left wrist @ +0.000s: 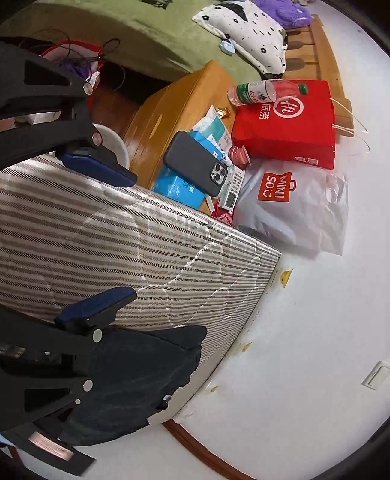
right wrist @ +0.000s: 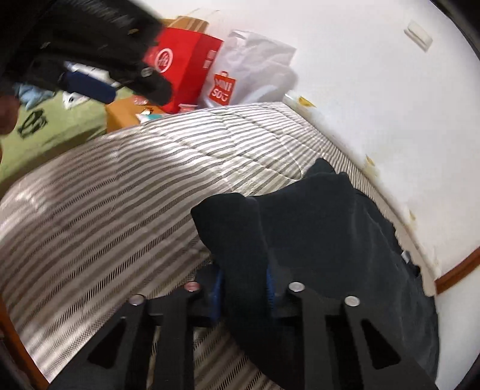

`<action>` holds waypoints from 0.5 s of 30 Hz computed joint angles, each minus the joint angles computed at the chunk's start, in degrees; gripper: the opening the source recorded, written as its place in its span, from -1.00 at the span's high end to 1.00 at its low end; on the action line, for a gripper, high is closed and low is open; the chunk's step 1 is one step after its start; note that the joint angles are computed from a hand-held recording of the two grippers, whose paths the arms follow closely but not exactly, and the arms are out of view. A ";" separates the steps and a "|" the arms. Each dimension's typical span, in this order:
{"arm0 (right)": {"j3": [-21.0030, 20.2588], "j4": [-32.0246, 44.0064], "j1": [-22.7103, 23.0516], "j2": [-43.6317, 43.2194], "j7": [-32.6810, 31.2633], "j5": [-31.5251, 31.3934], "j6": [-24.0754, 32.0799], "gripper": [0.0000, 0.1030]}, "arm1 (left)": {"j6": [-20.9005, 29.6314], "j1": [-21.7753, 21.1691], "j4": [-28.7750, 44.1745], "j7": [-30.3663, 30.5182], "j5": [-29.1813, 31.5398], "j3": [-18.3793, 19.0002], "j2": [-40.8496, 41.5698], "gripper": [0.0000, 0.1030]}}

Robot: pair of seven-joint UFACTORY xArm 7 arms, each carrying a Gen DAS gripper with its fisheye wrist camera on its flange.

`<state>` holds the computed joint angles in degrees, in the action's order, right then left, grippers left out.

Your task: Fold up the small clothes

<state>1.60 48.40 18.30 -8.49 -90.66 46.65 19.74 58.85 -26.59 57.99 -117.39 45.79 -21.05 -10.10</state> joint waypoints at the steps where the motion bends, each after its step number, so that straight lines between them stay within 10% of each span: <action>1: -0.62 1.83 -0.95 0.22 3.07 -1.07 4.27 0.64 | -0.45 0.10 0.10 0.54 -0.09 0.25 0.12 -0.30; 15: -9.91 32.38 -19.75 10.59 18.76 15.12 29.05 0.67 | -4.46 -5.13 24.73 15.60 2.01 6.69 21.34 -0.29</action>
<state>-8.32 80.78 -1.45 2.10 -71.90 61.77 48.79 54.39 -31.72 82.72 -101.79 47.80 -14.36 11.24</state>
